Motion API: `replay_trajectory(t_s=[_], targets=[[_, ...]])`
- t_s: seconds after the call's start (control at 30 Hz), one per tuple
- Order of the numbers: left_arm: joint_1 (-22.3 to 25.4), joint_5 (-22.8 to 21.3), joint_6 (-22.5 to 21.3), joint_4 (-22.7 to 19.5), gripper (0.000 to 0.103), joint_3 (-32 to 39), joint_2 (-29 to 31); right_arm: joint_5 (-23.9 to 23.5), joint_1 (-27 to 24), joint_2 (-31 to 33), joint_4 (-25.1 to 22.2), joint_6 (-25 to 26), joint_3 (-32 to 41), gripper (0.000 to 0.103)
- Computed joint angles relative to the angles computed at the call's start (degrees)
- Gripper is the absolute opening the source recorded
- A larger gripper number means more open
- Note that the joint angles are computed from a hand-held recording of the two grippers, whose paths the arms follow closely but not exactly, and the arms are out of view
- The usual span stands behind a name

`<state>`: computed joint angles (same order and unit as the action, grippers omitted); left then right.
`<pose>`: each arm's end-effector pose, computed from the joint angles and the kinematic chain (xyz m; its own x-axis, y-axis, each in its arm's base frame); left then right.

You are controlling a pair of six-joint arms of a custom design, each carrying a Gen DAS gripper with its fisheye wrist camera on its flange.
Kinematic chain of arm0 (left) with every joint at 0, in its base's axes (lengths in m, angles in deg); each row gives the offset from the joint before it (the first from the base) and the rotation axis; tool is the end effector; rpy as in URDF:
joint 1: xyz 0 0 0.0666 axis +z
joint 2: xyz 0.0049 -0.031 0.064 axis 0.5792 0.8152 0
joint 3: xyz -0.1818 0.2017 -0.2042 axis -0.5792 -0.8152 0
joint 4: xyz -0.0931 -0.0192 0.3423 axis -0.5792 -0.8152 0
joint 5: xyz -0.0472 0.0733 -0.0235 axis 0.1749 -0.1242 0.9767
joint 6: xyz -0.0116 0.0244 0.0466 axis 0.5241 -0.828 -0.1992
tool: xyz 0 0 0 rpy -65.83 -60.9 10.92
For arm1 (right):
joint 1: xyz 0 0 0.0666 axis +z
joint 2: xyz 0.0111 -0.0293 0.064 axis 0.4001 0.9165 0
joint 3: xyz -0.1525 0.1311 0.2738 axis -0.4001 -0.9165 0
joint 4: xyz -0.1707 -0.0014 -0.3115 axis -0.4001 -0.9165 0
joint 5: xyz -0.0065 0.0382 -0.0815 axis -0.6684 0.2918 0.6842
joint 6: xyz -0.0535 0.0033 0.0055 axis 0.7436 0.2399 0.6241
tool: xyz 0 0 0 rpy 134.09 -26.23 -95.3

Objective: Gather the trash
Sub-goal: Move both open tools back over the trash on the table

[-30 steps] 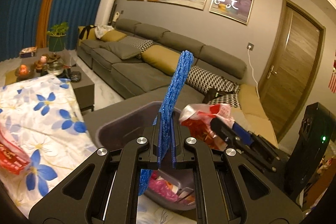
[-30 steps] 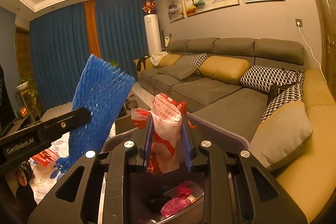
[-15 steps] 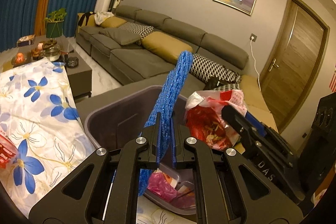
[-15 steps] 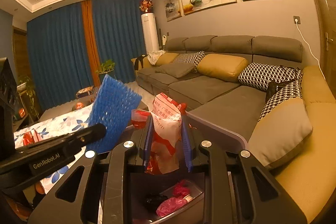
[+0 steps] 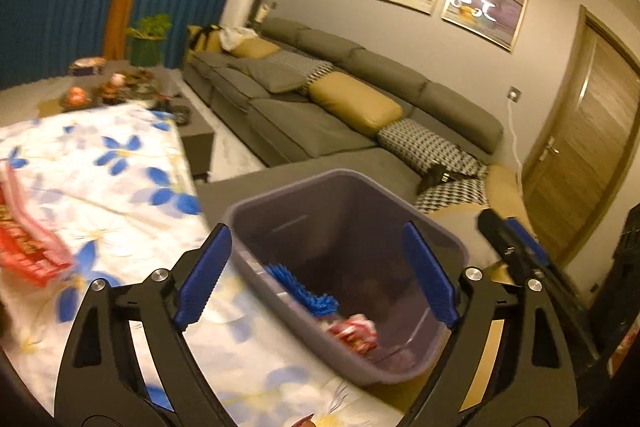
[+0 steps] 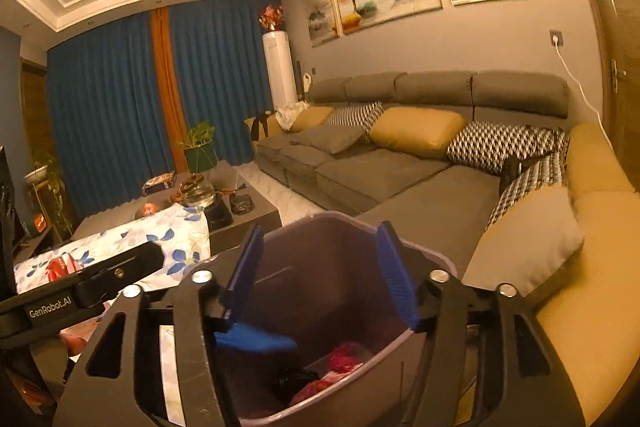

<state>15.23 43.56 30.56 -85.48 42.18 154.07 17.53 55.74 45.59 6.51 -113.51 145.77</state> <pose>0.5638 -0.2216 0.3094 -0.5509 0.0594 -0.8325 0.5484 0.7777 -0.3074 0.4414 0.2454 0.3175 -0.2240 0.2382 -0.9450 0.3739 0.9165 0.1424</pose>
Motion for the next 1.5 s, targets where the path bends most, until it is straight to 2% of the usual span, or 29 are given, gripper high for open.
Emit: replay_trajectory(t_s=[0.13,0.3,0.4,0.57,0.77,0.93,1.03,1.27,1.43,1.5], targets=[[1.47,-5.33,-0.43,3.62,0.089,-8.94,-6.84,2.62,2.89,-1.21,2.66,1.13,-1.53,0.084],[5.35,-10.39,-1.90,6.96,0.090,-20.40,-15.82,0.78,6.45,-0.65,2.81,0.88,-0.98,0.087],[9.64,-11.83,-2.18,9.24,0.090,-27.70,-21.69,-0.72,9.15,1.09,2.99,2.69,0.98,0.087],[16.93,-14.40,-3.12,10.86,0.090,-35.91,-28.46,-3.09,13.24,5.33,2.30,5.51,6.00,0.088],[27.95,-14.54,-3.16,11.62,0.090,-41.60,-33.41,-7.30,17.56,12.65,0.58,6.31,14.99,0.088],[35.38,-15.29,-3.35,12.56,0.090,-44.11,-35.97,-10.70,20.37,19.76,-3.46,7.10,24.84,0.088],[39.75,-13.37,-2.24,12.54,0.090,-44.14,-35.93,-12.38,21.75,24.09,-7.01,6.99,30.93,0.088],[43.89,-14.63,-1.13,13.51,0.090,-44.60,-35.55,-14.82,24.14,33.42,-14.23,8.90,45.11,0.085],[46.15,-14.71,-0.46,13.79,0.090,-43.97,-34.31,-17.56,24.58,43.30,-23.69,9.02,61.49,0.076],[46.87,-15.52,-0.70,14.53,0.090,-43.99,-33.90,-19.52,24.45,49.04,-29.58,8.45,71.74,0.069]])
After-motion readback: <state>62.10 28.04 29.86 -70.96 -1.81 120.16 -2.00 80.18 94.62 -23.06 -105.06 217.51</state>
